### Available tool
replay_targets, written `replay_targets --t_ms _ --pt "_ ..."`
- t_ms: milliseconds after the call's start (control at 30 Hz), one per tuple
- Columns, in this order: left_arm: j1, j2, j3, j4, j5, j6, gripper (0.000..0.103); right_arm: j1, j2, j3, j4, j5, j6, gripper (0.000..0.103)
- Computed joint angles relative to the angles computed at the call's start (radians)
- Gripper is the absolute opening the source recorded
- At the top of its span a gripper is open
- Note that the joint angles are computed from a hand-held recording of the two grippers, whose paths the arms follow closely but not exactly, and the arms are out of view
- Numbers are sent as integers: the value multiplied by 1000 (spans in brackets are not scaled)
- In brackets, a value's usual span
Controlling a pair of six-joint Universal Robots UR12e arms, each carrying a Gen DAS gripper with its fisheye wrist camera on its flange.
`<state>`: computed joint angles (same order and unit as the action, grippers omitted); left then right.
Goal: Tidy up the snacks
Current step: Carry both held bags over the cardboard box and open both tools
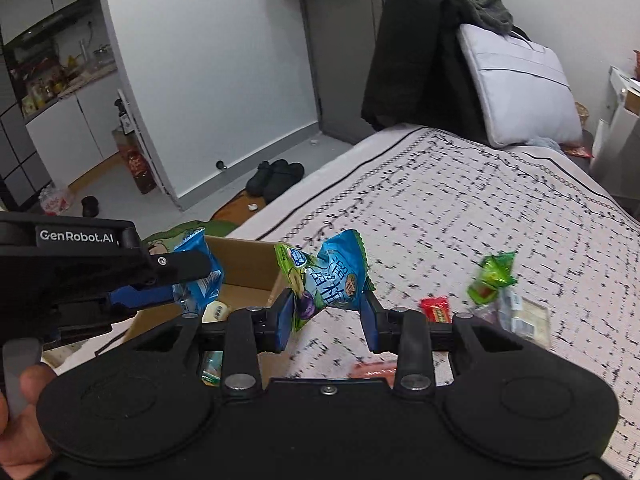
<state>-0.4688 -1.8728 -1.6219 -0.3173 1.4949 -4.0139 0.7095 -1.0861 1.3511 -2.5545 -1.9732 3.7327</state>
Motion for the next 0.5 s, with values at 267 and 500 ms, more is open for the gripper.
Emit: replay_targets --t_ms 267,500 --pt "34 4 -24 21 -4 -62 23 -3 38 -43 -26 43 -8 34" --pt "58 4 -36 27 -7 -90 23 -7 65 -79 -35 85 -4 34"
